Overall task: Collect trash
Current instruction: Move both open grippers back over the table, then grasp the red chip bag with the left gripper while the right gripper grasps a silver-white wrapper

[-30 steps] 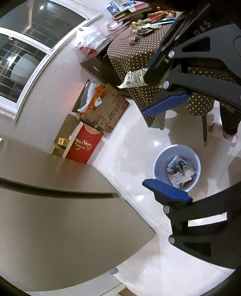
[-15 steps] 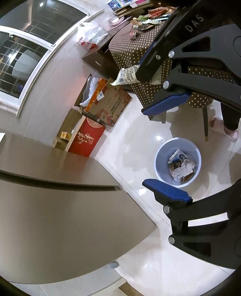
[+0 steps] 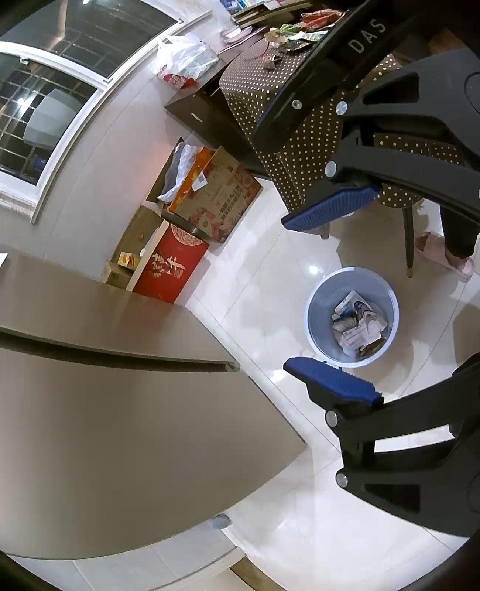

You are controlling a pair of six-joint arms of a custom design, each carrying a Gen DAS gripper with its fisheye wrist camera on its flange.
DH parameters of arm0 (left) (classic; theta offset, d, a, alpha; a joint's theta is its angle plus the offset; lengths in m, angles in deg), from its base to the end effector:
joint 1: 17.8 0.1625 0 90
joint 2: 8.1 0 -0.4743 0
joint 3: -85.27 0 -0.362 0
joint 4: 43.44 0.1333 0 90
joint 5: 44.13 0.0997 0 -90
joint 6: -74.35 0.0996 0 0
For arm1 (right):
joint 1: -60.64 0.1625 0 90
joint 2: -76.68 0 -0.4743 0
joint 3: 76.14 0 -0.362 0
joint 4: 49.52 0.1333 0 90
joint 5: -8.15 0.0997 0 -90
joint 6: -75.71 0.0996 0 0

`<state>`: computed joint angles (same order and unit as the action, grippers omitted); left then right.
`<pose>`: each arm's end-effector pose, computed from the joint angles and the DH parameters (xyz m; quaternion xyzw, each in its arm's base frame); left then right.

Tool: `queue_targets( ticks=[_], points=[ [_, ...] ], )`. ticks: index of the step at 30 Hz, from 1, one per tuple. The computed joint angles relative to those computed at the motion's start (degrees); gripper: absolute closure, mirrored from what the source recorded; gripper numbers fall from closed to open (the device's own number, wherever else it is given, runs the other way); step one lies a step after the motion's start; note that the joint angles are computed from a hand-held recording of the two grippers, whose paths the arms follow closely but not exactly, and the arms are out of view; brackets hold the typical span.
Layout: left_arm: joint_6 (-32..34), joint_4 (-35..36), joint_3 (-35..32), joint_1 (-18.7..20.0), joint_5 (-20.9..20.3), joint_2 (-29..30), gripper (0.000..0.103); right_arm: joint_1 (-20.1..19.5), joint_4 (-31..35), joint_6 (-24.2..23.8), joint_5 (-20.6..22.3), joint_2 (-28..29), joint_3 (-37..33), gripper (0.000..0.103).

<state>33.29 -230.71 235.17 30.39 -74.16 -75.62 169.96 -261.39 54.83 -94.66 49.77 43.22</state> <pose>-0.0620 -0.3987 0.2194 -0.0591 0.8593 -0.4121 0.2973 0.2843 -0.4747 -0.0201 0.3037 -0.9124 0.2508 0.1113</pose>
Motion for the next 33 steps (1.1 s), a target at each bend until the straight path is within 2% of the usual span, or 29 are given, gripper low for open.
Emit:
queue_targets(
  ticks=[9,13,18,24,30,33],
  points=[
    [-0.23,2.37,-1.48,-4.55,-0.27,1.87,0.033,-1.34,-4.25,0.01,-0.16,-5.27,5.68,0.069],
    [2.27,2.21,-3.62,-6.90,-1.14,4.65,0.033,-2.95,-6.71,-0.40,-0.41,-9.09,9.04,0.069],
    [9.49,0.01,-8.26,-8.68,-4.27,9.89,0.033,-6.19,-10.16,-1.13,-1.71,-14.25,12.81,0.066],
    [20.01,-0.77,-16.14,-8.82,-8.67,16.77,0.033,-11.48,-12.68,-1.09,-3.36,-20.35,15.64,0.066],
    [27.66,-0.12,-24.33,-7.79,-11.81,22.64,0.033,-16.76,-10.91,-0.15,-2.93,-24.80,15.36,0.066],
    [31.76,-0.86,-28.17,-6.61,-13.00,25.42,0.033,-18.41,-7.81,0.85,-3.33,-25.47,13.81,0.066]
  ],
)
